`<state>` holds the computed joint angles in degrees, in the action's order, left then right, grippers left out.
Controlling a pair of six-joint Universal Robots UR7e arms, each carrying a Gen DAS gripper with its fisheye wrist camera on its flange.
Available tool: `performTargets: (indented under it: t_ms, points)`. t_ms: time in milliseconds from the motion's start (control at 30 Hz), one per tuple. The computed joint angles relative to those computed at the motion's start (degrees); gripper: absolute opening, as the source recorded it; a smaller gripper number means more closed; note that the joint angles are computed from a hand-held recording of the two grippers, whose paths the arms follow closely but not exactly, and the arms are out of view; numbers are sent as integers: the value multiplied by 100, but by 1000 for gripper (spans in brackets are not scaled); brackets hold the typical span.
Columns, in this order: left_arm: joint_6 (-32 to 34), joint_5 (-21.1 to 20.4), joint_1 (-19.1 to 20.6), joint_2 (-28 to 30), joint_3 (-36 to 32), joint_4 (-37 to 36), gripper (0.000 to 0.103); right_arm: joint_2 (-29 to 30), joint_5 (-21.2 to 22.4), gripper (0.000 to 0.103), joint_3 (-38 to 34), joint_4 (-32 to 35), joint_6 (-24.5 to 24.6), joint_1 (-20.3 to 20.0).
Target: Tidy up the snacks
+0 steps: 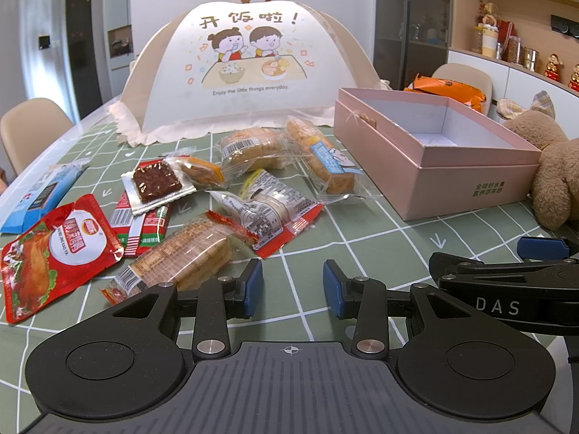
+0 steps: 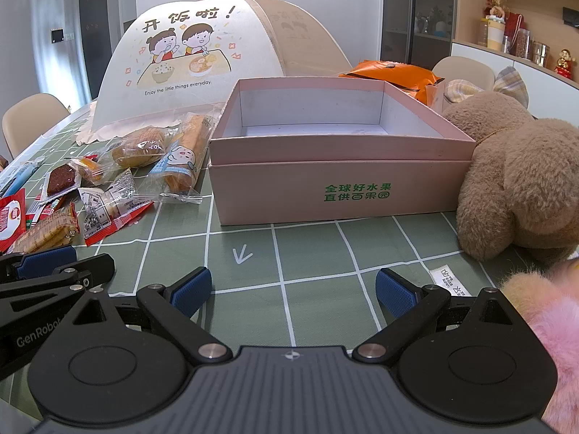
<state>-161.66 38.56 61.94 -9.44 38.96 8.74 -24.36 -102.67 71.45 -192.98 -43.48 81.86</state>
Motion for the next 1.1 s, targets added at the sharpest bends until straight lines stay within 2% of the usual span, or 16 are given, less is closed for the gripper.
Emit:
performTargets:
  t_ms: [1100]
  points:
    - [-2, 21, 13, -2, 2, -8, 43, 17, 1, 98, 6, -67, -13, 1]
